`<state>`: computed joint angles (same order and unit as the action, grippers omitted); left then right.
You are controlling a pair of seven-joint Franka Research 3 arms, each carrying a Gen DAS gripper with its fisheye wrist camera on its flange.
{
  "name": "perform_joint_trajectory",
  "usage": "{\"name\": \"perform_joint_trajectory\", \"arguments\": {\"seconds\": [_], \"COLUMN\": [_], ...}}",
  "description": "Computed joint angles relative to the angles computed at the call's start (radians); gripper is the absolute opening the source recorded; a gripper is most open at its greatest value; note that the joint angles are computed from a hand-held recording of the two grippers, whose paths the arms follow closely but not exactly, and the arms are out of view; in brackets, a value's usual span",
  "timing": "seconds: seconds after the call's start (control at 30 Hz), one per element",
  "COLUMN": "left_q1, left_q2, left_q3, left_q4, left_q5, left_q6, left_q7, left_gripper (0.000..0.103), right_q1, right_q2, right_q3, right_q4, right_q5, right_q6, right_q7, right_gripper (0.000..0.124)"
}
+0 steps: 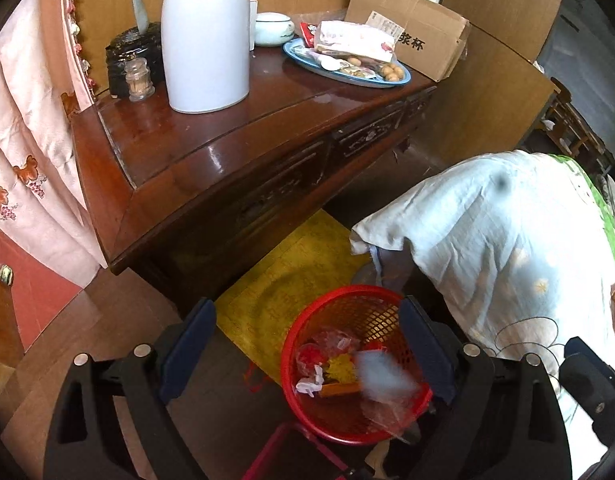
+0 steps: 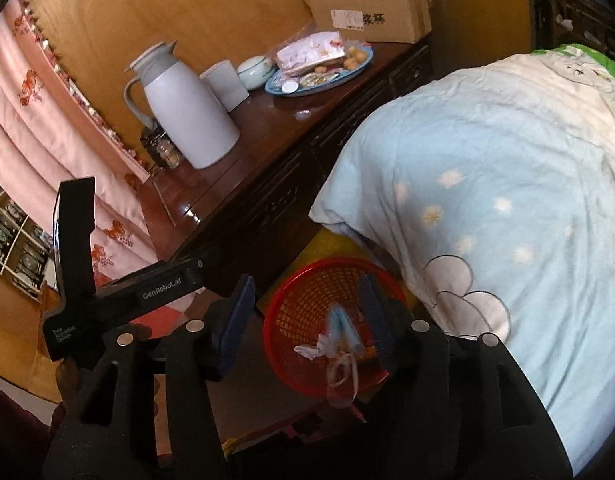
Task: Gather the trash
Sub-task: 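Move both empty tools back over the quilt, then grasp the silver foil wrapper and red checkered chip bag with left tool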
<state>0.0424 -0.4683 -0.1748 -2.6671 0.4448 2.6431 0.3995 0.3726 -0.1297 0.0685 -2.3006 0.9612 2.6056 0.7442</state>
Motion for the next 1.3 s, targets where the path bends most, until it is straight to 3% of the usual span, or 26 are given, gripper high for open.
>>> {"name": "perform_joint_trajectory", "arguments": {"seconds": [0.5,0.77,0.93,1.1,1.23,1.3], "left_q1": [-0.016,-0.044,-0.131,-0.231,-0.29,-0.314], "left_q2": [-0.038,0.032,0.188,0.4,0.584,0.695], "left_q3": [-0.088,-0.148,-0.119,-0.084,-0.086,-0.098], "left_q4": [0.012,0.071,0.174,0.382,0.62,0.776], "left_q5": [0.156,0.283,0.262,0.134,0.071,0.004], "left_q6": [0.016,0.023,0.079,0.121,0.11,0.096], "left_q7": [-0.053,-0.067,0.035,0.26,0.401,0.499], "left_gripper": [0.091,0.093,0.095,0.095,0.095,0.095], "right_q1": [-0.007,-0.082,-0.173,-0.26,-0.348,-0.342], "right_q2": [-0.212,-0.265,-0.206,-0.118,-0.023,0.01], "right_q3": [-0.08,-0.171,-0.23,-0.237,-0.228,-0.25], "right_q4": [-0.169,-0.254,-0.234,-0.198,-0.167,-0.147], "right_q5": [0.127,0.172,0.155,0.104,-0.043,-0.038], "right_q6": [0.132,0.251,0.29,0.432,0.524,0.538], "right_q7": [-0.032,-0.044,0.021,0.088,0.24,0.241], "right_gripper": [0.067,0.074,0.074,0.074,0.075,0.075]}}
